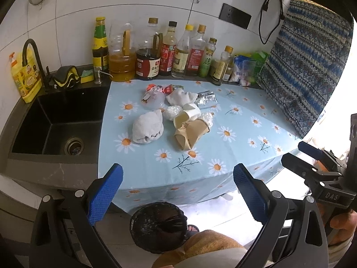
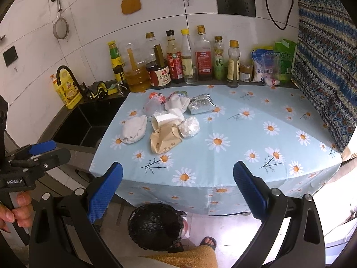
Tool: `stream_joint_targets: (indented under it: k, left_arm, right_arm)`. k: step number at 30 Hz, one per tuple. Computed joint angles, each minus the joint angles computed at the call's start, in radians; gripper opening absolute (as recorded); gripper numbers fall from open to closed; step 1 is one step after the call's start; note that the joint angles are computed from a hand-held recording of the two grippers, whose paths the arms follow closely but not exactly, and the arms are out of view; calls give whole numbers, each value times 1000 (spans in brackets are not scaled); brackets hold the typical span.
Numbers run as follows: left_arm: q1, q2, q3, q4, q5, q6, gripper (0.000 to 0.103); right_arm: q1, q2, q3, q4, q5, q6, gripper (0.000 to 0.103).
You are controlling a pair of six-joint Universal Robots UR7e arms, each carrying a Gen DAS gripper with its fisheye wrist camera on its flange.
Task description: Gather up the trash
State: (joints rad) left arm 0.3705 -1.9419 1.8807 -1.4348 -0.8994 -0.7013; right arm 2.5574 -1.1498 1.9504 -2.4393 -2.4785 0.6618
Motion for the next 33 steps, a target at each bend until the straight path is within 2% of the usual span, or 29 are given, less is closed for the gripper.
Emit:
stream_joint_targets:
  k: [18, 33]
  left_arm:
    - [-3, 16, 6, -12, -6, -2, 96]
    - [5, 16, -2, -6, -9, -1, 96]
  right_arm:
    - [-11, -11, 24, -47, 16, -28, 98]
    - [-9, 8, 4, -30, 14, -27, 98]
